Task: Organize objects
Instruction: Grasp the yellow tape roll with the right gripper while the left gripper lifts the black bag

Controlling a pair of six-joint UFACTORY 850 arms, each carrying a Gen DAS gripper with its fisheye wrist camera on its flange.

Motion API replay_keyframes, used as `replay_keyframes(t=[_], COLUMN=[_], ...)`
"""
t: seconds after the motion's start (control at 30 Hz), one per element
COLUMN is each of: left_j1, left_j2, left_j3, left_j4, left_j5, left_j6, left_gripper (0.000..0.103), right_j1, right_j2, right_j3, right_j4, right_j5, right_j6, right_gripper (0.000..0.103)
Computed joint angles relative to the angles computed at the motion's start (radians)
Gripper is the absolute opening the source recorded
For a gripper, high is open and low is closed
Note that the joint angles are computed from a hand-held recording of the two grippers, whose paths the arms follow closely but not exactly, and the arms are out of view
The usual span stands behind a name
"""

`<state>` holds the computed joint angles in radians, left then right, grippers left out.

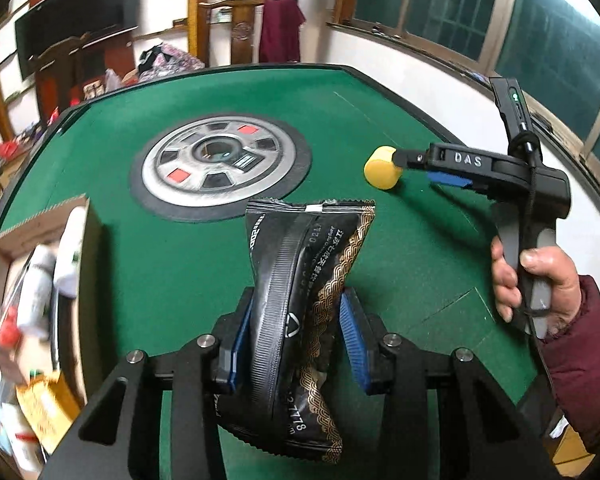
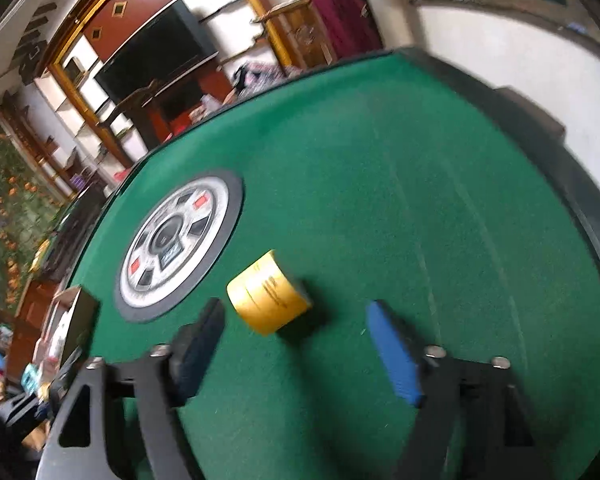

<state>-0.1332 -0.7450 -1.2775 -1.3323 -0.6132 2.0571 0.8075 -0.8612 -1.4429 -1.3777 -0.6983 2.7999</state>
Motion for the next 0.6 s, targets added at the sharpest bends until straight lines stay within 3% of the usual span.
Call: replay_keyframes(t=[0.23, 0.4, 0.43, 0.47, 0.6], left_j1=[0.043, 0.078, 0.088, 0.095, 0.131], left_j2=[-0.004, -0.02, -0.021, -0.021, -0.03], left_j3=[0.008, -0.016, -0.02, -0.023, -0.063], left_j4=[-0.004, 0.018, 0.02, 0.016, 0.009], left_j5=[-0.027, -0.061, -0.067, -0.07, -0.088], left_j6=[-0.019, -0.076, -0.088, -0.089, -0.131], left_gripper=[0.04, 0.04, 0.04, 0.04, 0.04], right_j1=[-0.03, -0.05, -0.057, -0.066, -0.067], right_j2=[-0.065, -0.151, -0.164, -0.168, -0.163], right_j3=[-0.136, -0.284, -0.309, -0.317, -0.321], right_j4=[0.187, 0.306, 0.329, 0.354, 0.393], right_j5=[-0.038, -0.12, -0.119, -0.091, -0.064], right_j6=[-0.327, -0.629, -0.677, -0.704, -0.702], right_gripper=[0.082, 0.081, 0.068, 0.034, 0.035])
